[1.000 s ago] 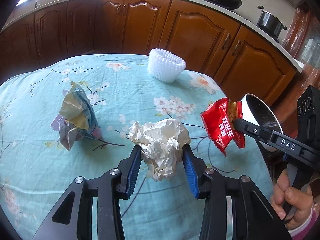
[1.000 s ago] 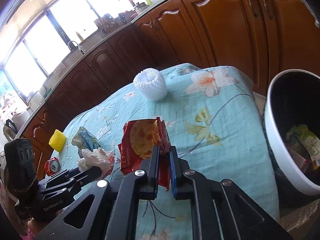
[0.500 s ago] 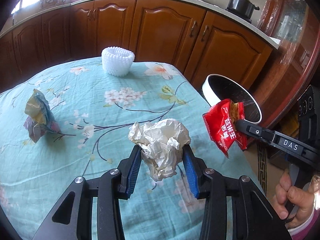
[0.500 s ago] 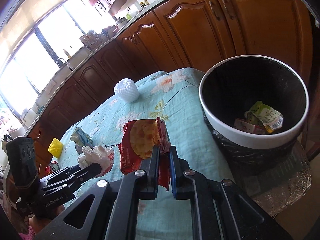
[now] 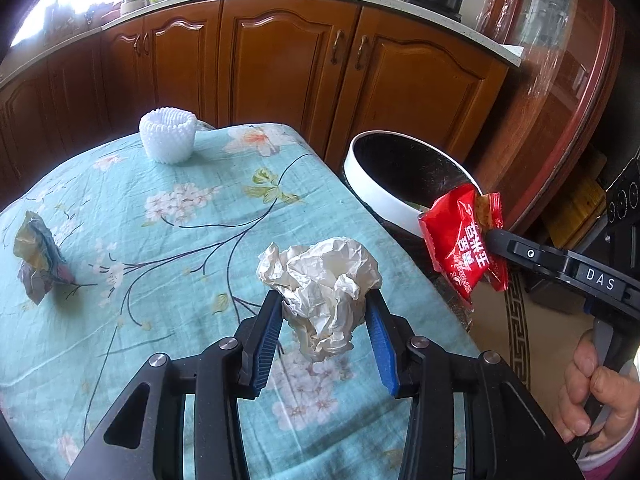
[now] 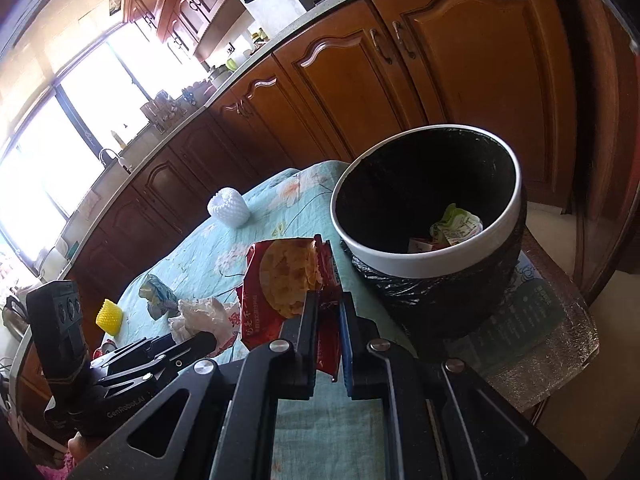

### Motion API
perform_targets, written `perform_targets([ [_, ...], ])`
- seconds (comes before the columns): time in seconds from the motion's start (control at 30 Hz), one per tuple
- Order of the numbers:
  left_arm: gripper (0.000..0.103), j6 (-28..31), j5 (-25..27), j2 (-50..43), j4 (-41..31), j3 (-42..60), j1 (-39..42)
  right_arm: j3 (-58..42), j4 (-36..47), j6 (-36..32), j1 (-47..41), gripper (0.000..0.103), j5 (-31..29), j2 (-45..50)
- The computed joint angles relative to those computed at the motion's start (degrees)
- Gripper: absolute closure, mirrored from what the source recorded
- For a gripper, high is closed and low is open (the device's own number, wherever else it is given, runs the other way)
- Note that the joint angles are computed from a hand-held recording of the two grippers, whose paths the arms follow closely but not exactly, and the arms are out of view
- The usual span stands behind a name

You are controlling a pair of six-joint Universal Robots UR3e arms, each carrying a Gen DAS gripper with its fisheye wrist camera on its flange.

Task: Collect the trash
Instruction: 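Grasp the crumpled white tissue with the left gripper while the right gripper grasps the red snack bag, then carry the tissue and red snack bag over the trash bin with both grippers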

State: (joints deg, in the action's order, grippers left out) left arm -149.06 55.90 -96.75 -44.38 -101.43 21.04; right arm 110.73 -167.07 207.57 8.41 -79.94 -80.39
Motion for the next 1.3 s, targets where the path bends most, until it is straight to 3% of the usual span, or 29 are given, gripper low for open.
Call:
perform_targets([
  [0.73,0.061,-1.3,1.9,-0.9,1.5,2.5,-6.1,9.6,-1.3,-1.4,-5.8,0.093,-0.2,-9.4],
  [1.3,0.061,-2.7,1.7,-6.5,0.1,10.3,-10.1,11.8,-0.7,-3.0,-11.1,0.093,0.2,-12.6],
])
